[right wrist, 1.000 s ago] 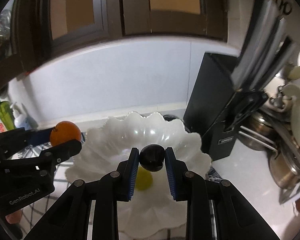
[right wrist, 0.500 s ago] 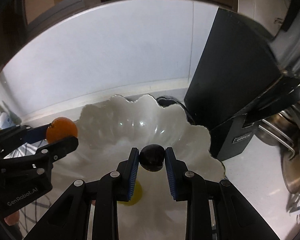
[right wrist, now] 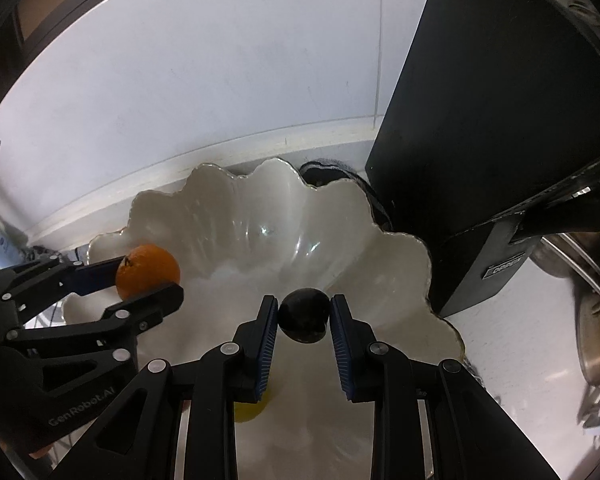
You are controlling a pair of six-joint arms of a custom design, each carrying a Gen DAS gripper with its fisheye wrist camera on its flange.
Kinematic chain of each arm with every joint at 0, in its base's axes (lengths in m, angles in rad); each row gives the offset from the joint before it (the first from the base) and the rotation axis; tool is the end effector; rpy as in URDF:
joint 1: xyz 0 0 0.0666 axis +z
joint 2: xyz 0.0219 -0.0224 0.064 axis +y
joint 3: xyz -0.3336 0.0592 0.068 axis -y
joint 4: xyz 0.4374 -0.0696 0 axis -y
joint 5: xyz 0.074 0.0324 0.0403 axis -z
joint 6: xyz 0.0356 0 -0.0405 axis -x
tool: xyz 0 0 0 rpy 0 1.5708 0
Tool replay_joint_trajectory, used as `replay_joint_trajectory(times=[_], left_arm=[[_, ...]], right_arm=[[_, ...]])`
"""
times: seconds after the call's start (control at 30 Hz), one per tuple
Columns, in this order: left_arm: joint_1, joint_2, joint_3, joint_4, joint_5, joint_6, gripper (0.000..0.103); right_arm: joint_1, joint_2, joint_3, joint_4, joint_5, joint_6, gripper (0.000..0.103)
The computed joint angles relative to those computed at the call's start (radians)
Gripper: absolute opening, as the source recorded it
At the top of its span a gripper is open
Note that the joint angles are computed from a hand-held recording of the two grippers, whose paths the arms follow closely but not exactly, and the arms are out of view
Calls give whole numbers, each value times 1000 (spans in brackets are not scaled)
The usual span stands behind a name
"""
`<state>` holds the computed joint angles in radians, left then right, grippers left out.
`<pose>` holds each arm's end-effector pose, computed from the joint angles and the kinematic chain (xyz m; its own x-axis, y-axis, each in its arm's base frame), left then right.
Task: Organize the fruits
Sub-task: 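Open the right tool to drop the plum while the left tool releases the tangerine, then raise both open tools out of the bowl and back over the cloth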
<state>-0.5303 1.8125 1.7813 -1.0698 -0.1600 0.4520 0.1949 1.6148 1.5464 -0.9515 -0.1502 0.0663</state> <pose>0.5670 -0.3263 0.3272 -0.8829 0.0178 -0.4693 0.0573 0.9959 -0.0699 0.5856 0.1206 0.3378 -0.8163 -0.2279 -0.5307 -0.3231 0.9418 0.0925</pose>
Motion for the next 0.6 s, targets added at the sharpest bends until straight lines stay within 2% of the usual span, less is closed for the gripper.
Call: replay_joint_trajectory(times=[0.1, 0.2, 0.23, 0.27, 0.6], left_arm=[[0, 11, 10, -16, 4, 13, 46], [1, 20, 17, -39, -11, 20, 48], [3, 18, 14, -40, -10, 22, 54], [1, 14, 12, -40, -21, 24, 59], [-35, -70, -42, -21, -165, 26, 67]], right_arm=[[0, 0, 0, -2, 5, -1, 29], [3, -4, -5, -5, 28, 4, 35], [2, -8, -9, -2, 29, 3, 37], [1, -7, -8, -1, 30, -2, 39], [-16, -90, -66, 14, 8, -14, 41]])
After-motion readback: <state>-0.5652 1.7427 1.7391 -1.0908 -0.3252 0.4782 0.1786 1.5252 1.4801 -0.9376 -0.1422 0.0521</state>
